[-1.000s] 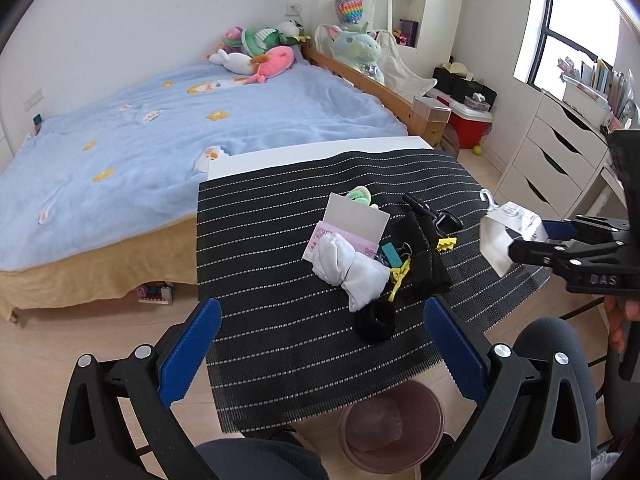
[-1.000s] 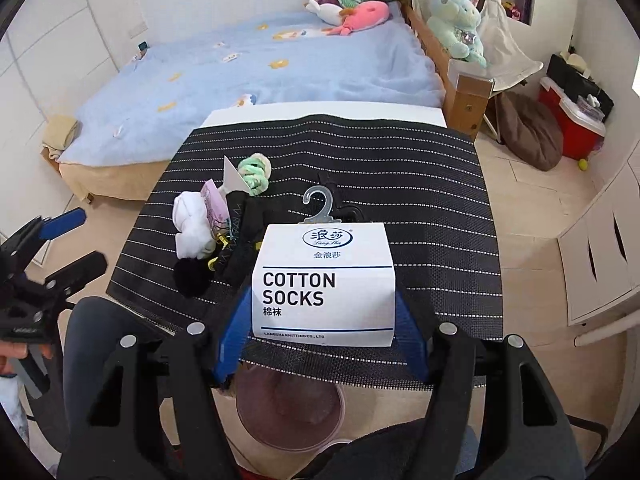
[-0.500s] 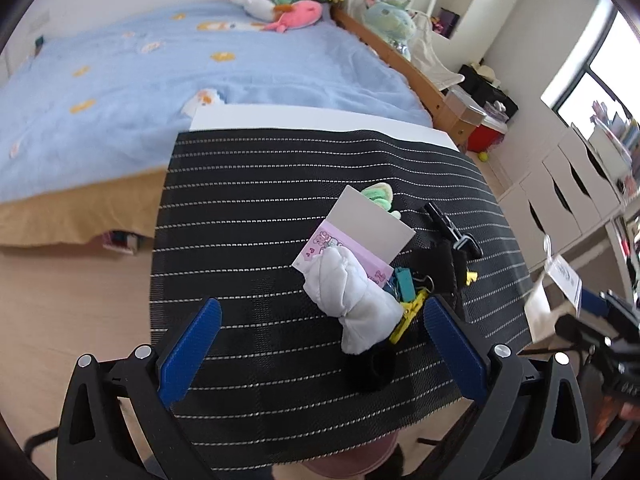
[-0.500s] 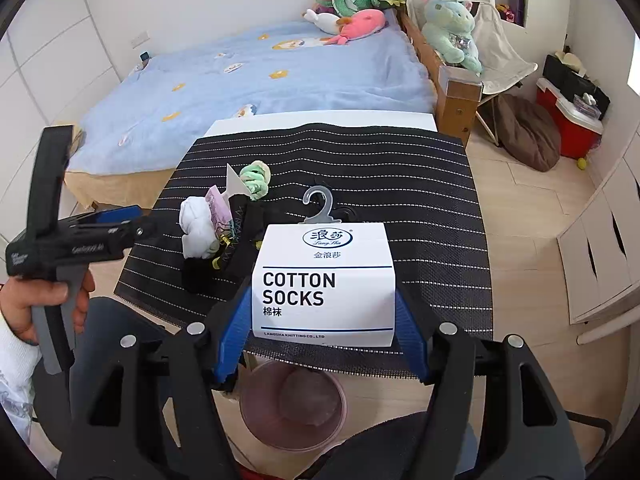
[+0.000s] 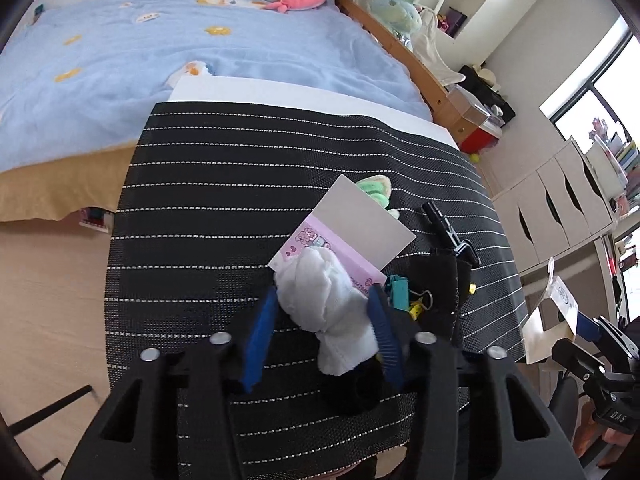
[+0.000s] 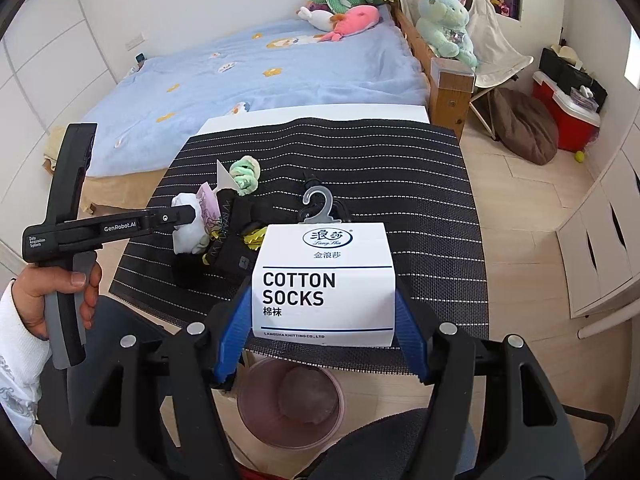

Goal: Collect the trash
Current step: 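Grasp the white sock bundle with the left tool while the right tool holds the box, then carry the box and white socks to the pink bin and release both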

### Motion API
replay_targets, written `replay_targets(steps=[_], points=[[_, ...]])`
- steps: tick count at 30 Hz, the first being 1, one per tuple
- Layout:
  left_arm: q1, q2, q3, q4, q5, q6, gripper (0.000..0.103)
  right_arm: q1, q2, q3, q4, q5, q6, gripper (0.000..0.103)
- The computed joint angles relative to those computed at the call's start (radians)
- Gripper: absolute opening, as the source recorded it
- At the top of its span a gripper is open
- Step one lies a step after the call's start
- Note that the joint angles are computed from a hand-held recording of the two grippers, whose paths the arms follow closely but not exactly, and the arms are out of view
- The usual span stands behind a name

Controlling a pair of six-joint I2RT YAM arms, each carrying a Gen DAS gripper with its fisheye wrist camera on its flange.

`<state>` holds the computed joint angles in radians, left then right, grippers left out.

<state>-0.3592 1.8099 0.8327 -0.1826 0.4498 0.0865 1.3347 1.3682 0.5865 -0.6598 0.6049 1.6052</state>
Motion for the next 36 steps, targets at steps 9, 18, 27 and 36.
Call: replay_targets(steps=[9, 18, 27, 36], points=[[0.0, -0.054, -0.03, 0.035, 0.005, 0.01, 0.021, -0.006, 0.002, -0.003, 0.013, 0.001, -0.017, 0.064], [0.015, -0.197, -0.08, 0.012, -0.016, 0.071, 0.021, 0.001, 0.0, 0.024, -0.002, 0.013, -0.039, 0.064], [0.001, -0.442, -0.171, -0.063, -0.031, 0.185, 0.021, 0.082, 0.002, 0.102, -0.113, 0.057, 0.01, 0.064], [-0.009, -0.675, -0.291, -0.158, -0.014, 0.261, 0.021, 0.217, 0.073, 0.198, -0.219, 0.085, 0.124, 0.064]])
